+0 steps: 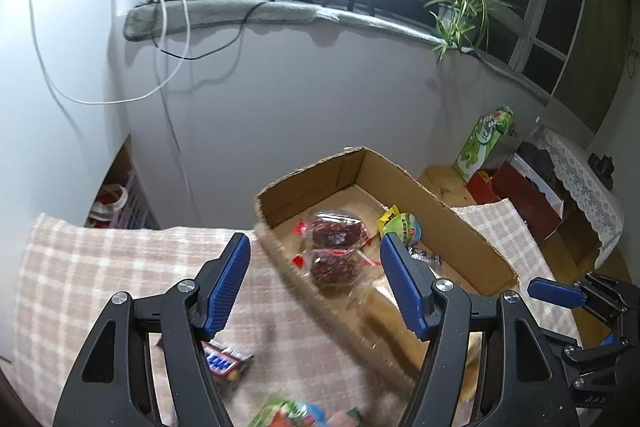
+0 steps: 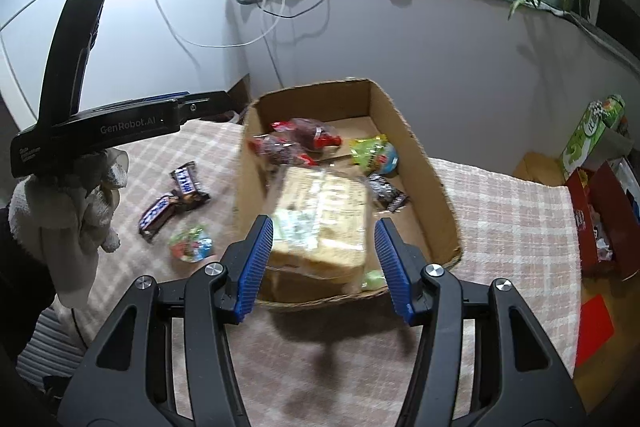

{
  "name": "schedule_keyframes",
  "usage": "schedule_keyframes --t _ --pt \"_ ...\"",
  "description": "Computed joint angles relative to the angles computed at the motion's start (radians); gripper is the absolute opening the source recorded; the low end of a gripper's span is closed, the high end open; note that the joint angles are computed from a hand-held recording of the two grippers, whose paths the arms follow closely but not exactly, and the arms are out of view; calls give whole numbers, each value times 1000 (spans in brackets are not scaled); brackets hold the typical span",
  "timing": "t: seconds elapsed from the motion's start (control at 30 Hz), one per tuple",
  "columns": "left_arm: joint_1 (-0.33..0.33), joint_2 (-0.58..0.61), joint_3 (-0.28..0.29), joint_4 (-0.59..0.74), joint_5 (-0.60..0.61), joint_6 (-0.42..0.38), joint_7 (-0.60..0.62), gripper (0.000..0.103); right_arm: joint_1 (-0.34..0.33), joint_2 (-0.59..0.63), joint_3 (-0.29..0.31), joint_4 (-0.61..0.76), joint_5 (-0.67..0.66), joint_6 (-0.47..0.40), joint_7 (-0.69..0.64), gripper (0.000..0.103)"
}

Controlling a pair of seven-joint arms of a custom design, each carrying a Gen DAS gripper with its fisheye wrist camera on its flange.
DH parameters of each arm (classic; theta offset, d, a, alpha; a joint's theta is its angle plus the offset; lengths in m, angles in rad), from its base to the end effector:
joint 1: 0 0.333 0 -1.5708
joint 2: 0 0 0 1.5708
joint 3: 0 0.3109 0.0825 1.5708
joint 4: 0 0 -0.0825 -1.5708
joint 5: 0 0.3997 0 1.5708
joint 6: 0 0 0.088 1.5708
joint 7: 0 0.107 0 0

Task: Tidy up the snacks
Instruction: 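Move both grippers back toward the Snickers bars and jelly cup, then grasp a Snickers bar with the left gripper while the right gripper grasps the jelly cup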

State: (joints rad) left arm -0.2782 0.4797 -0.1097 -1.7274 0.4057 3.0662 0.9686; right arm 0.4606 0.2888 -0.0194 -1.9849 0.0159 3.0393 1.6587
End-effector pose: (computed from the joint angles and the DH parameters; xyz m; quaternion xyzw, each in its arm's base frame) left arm 0.6610 -0.2911 0.3944 -0.5949 0.6853 -0.3733 0.1926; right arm 0.6001 0.2830 0.3960 -0.7577 0.5351 -0.1848 0.3247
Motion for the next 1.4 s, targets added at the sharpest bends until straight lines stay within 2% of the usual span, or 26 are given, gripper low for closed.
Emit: schedule_keyframes --t 0.33,0.5,0.77,0.9,1.07,1.13,1.2,1.3,1.4 --pt "-9 -154 81 -219 38 101 -85 67 31 -5 52 -17 17 3 -38 56" --pt "22 -209 93 -314 38 132 -109 67 48 27 74 15 37 -17 -64 56" --pt "132 -255 18 -425 -14 161 -64 67 86 105 82 99 39 -80 -88 56" --pt "235 -259 -90 -468 -59 167 1 67 140 149 36 148 -13 -124 -49 56" --pt "380 -228 -256 -496 -111 158 100 67 138 204 46 208 -13 -164 -30 56" --pt "396 -212 -279 -494 -125 151 128 66 148 227 37 234 -22 -177 -13 56" --pt "424 -198 -314 -492 -141 145 160 61 147 245 39 256 -25 -192 -11 56" --pt "435 -186 -332 -492 -159 142 191 61 164 275 20 291 -49 -214 8 56" --pt "404 -178 -306 -481 -168 131 209 61 161 300 21 323 -53 -227 16 56"
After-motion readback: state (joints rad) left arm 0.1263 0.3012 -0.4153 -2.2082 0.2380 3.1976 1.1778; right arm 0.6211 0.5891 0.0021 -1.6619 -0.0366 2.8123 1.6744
